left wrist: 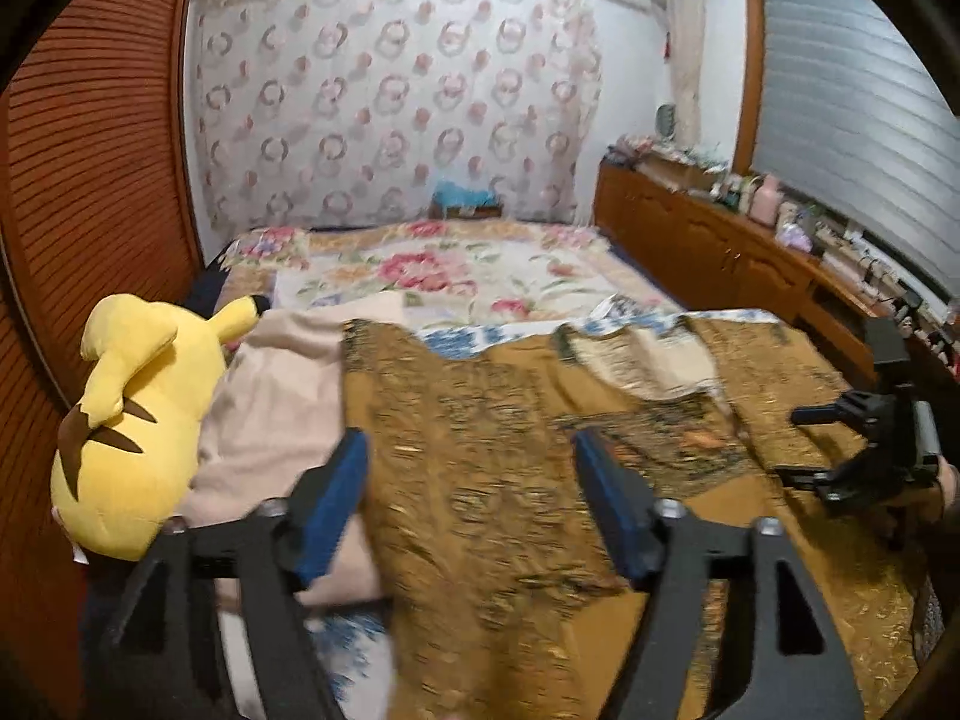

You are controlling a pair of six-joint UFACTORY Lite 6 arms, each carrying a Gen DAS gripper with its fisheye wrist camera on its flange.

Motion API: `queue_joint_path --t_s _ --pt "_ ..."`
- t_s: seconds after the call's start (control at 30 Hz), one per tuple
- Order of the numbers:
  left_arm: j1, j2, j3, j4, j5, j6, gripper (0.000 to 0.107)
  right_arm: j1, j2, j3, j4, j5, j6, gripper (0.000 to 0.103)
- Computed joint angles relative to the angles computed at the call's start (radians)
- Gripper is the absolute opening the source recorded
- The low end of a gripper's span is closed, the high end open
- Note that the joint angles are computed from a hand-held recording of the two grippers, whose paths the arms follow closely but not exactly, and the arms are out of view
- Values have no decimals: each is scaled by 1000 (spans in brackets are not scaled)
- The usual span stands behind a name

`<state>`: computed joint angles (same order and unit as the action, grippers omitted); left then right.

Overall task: Fold small clothes
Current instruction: 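Grasp the shirt side edge with the left tool and fold it onto the body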

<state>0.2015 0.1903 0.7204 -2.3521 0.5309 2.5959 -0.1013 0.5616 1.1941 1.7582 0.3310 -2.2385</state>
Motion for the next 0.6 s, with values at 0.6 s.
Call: queue_joint_path --t_s 0.6 --pt "-286 -225 -238 -474 -50 309 78 5 -19 -29 93 -8 -93 95"
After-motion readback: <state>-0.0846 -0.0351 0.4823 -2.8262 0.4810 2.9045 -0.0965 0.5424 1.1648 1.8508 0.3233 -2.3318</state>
